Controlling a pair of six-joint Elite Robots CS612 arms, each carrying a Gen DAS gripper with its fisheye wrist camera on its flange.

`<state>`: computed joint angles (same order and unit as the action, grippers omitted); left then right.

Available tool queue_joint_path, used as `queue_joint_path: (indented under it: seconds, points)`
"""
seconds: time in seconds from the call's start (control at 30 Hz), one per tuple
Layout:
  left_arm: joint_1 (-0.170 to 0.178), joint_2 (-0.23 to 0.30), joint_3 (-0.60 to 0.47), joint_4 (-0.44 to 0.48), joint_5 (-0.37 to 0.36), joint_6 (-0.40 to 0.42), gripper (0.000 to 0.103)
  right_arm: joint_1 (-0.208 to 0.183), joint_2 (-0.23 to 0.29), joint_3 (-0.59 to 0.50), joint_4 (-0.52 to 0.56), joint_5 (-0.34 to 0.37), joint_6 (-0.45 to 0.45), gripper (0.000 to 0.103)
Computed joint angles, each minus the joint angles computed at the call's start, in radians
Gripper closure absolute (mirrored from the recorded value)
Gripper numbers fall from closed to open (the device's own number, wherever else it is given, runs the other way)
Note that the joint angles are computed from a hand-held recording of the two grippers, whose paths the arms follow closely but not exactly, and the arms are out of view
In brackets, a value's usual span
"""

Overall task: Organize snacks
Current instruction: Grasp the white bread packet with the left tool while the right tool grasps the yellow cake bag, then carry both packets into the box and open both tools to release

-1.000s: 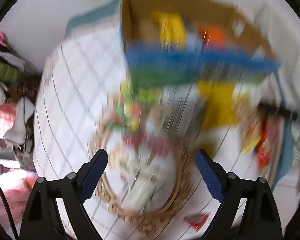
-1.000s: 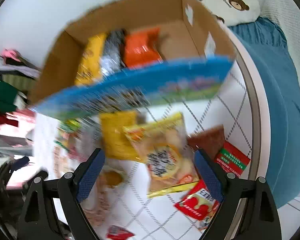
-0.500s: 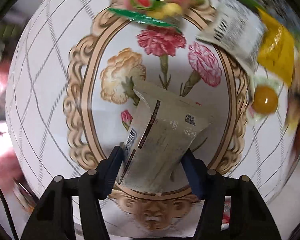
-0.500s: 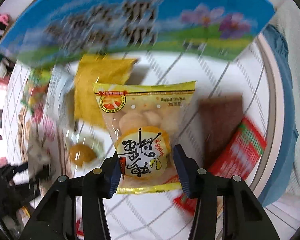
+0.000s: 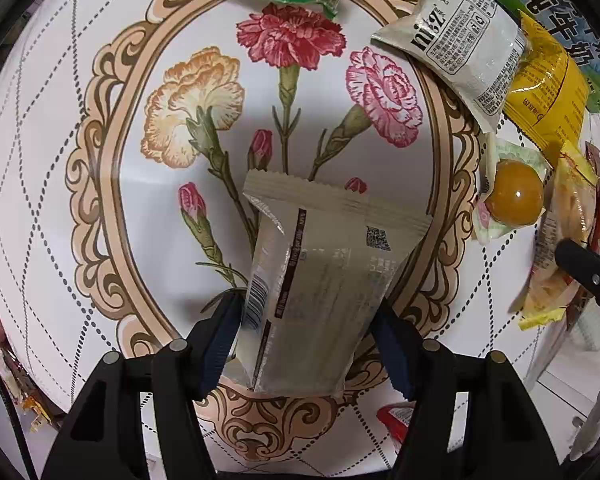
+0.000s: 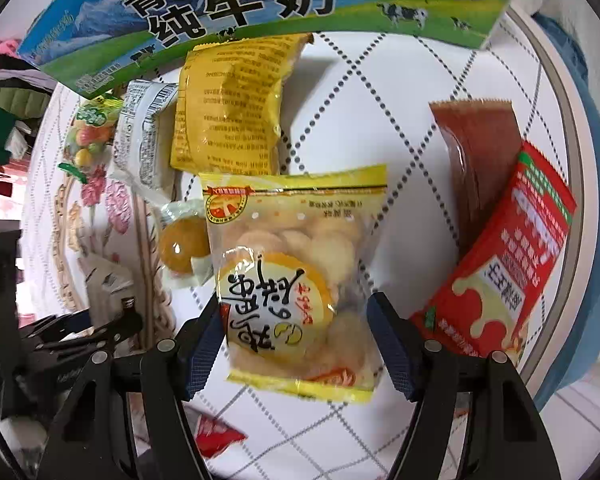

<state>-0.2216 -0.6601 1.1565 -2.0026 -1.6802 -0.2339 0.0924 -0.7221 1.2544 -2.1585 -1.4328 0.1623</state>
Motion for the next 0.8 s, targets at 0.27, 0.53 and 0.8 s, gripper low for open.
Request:
queue_joint_path:
  seconds: [0.27, 0.53, 0.8]
  points:
    - [-0.027, -0.051, 0.094, -0.064, -0.016, -0.049, 0.041, 0.007, -0.022, 0.051, 0.053, 0.030, -0.027, 0.043]
    - [-0.031, -0.053, 0.106, -0.066, 0.009, -0.026, 0.040, -0.007, -0.040, 0.128, -0.024, 0.043, 0.011, 0.037]
    - [-0.057, -0.099, 0.143, -0.130, 0.026, -0.058, 0.044, -0.003, -0.089, 0.213, -0.124, 0.045, 0.036, 0.053]
